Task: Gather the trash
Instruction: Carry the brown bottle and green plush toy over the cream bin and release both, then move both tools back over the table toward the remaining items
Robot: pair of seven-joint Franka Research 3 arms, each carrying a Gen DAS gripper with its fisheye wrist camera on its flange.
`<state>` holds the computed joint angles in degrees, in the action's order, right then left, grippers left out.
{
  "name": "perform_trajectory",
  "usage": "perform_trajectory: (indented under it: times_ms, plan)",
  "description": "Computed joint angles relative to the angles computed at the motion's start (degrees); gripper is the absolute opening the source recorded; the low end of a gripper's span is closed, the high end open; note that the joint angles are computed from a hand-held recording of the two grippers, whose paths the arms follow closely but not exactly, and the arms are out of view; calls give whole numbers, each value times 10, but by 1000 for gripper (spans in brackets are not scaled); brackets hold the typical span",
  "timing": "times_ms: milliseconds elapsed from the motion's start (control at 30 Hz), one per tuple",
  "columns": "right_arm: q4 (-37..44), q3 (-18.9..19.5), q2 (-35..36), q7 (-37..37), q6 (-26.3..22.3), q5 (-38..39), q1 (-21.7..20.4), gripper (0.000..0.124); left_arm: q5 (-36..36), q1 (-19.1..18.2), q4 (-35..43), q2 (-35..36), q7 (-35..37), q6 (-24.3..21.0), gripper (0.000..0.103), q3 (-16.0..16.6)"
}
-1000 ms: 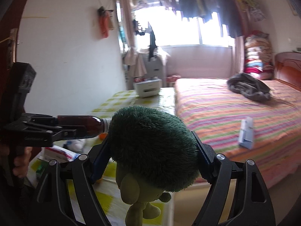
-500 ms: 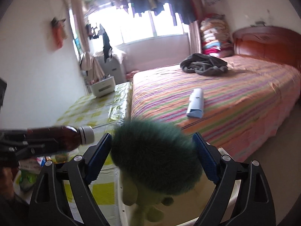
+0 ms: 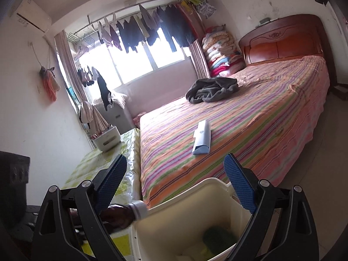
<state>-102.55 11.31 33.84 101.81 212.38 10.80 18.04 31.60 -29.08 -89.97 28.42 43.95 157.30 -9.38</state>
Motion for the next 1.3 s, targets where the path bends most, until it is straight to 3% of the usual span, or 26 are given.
perform_trajectory:
  times_ms: [200,233,267,333,433,600,967,1100,1300]
  plan:
    - [-3,-2,-2,-1,6,2,4,89,9,-18,57,36,27,-34,43,4]
    - [-4,0,-2,1,9,-1,2,89,8,-20,62,39,27,-38,46,5]
    - [-5,1,-2,2,11,-2,0,89,6,-20,64,40,27,-39,58,5]
    - [-7,-1,-2,2,15,3,3,89,17,-27,61,37,11,-36,72,15]
    - [-8,0,-2,5,15,2,3,89,77,-54,41,20,-56,-23,78,53]
    - [2,8,3,7,6,-24,2,89,198,-81,14,-14,-143,-69,81,82]
    - [70,53,44,-8,-51,-108,3,89,319,-37,-108,-113,-265,-130,81,56]
    - [110,98,74,-10,-88,-160,-11,89,337,-5,-165,-154,-303,-141,81,40]
    - [174,166,124,-44,-147,-205,-23,89,368,35,-259,-224,-370,-198,81,14]
